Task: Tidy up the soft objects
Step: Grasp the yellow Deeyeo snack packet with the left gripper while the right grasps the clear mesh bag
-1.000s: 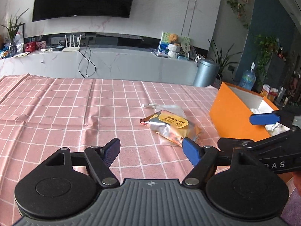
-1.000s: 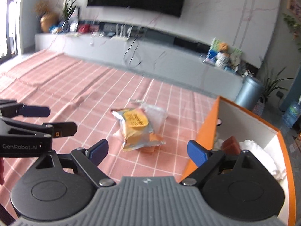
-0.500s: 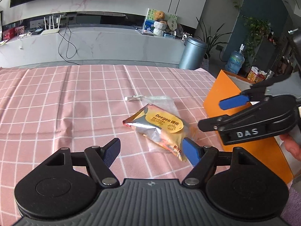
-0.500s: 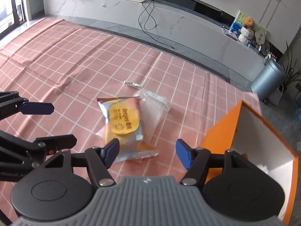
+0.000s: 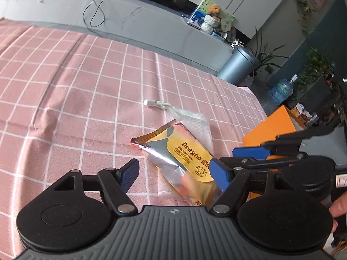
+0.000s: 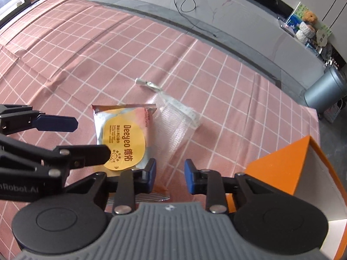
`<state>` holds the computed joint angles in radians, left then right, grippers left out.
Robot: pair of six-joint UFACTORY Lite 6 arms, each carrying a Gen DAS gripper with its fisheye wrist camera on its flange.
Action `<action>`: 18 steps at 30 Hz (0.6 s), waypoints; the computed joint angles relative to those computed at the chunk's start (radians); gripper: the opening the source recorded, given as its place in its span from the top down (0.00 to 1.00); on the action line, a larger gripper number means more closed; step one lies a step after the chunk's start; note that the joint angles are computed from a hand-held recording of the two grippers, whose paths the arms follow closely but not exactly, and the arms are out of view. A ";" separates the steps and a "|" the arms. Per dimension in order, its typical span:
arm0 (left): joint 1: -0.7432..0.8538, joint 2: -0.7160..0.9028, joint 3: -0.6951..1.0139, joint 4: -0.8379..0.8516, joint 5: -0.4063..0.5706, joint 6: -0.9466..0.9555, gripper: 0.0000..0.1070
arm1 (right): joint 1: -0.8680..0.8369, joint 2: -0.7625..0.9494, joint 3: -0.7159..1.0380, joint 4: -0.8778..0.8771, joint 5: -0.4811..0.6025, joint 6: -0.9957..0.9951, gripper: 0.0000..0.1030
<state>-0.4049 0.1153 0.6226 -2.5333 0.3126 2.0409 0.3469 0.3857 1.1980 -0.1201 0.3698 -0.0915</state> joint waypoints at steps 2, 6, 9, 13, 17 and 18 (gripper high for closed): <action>0.011 0.014 0.005 0.027 0.000 -0.034 0.19 | -0.009 0.025 0.029 0.074 0.029 -0.064 0.88; 0.030 0.016 0.006 0.095 -0.002 -0.107 0.16 | 0.005 0.055 0.047 0.143 0.063 -0.120 0.96; 0.023 0.017 0.019 0.133 -0.017 -0.129 0.15 | 0.017 0.055 0.028 0.283 0.065 -0.248 0.96; -0.013 0.038 0.076 0.121 -0.093 -0.086 0.13 | 0.059 0.033 -0.004 0.300 0.042 -0.282 0.94; -0.057 0.090 0.168 0.149 -0.186 -0.039 0.11 | 0.055 0.008 -0.005 0.098 0.052 -0.114 0.88; -0.069 0.108 0.193 0.174 -0.209 -0.045 0.11 | 0.045 0.003 -0.002 0.074 0.062 -0.097 0.85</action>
<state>-0.4738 0.2233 0.8152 -2.3596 0.1039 1.9961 0.3920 0.3889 1.1956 -0.0459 0.4313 -0.1884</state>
